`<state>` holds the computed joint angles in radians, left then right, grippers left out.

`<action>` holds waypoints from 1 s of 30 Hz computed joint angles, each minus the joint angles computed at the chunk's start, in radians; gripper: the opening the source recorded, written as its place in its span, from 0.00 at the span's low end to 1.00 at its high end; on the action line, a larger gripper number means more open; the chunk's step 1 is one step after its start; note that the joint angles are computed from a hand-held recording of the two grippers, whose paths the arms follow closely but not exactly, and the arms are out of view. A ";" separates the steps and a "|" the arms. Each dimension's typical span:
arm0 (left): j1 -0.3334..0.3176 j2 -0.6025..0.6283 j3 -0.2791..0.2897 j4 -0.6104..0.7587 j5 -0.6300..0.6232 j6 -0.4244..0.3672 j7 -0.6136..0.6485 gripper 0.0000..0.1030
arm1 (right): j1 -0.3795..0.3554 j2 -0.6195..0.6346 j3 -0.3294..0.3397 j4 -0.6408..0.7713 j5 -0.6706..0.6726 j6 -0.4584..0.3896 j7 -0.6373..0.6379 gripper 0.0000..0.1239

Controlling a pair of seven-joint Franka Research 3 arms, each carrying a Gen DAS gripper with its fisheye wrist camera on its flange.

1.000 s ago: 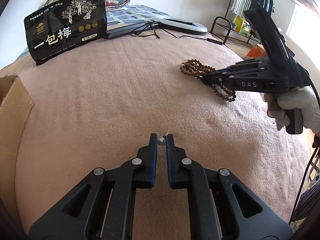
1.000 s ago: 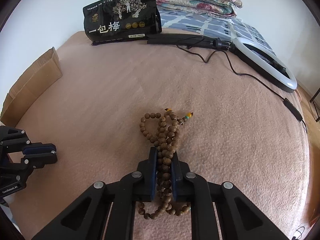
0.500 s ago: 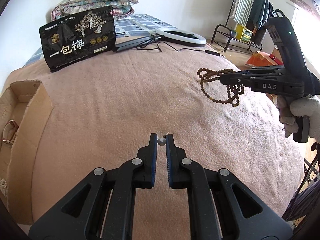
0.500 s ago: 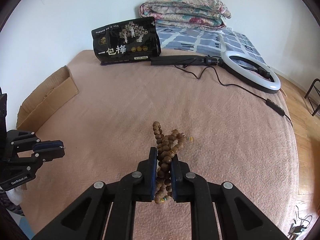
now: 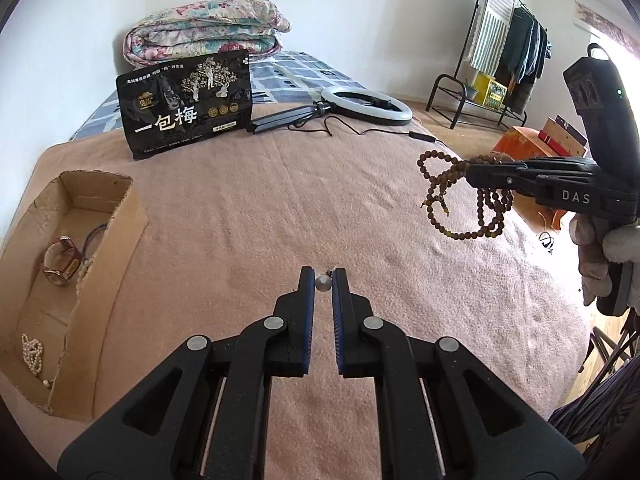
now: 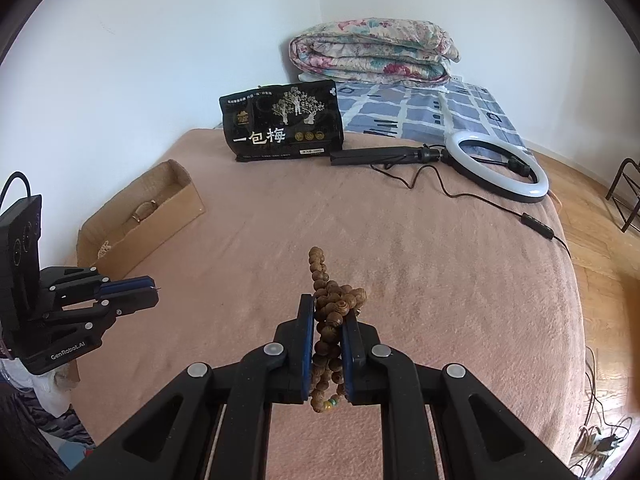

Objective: Organize jewelry
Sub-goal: 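Lift and carry the earring with the left gripper while the right gripper carries the mala to the box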

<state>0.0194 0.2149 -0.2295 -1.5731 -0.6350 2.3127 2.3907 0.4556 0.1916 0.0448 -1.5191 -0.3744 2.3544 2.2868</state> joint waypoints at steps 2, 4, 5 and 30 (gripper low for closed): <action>0.007 -0.014 0.003 -0.007 -0.012 -0.001 0.005 0.07 | 0.010 0.002 0.004 0.015 -0.007 -0.007 0.012 0.08; 0.014 -0.027 0.009 -0.010 -0.024 -0.003 0.010 0.07 | 0.021 0.010 0.008 0.038 -0.015 -0.018 0.015 0.08; 0.017 -0.032 0.013 -0.011 -0.029 -0.004 0.011 0.07 | 0.028 0.013 0.009 0.048 -0.021 -0.024 0.018 0.08; 0.115 -0.065 0.104 0.040 -0.069 -0.010 0.041 0.07 | 0.203 0.416 -0.057 0.722 0.043 -0.200 -0.124 0.08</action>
<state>0.1344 0.1499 -0.1258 -1.5332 -0.7041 2.3029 2.4316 0.6588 0.6073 -0.0125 -0.7966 -0.3317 2.1539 2.1628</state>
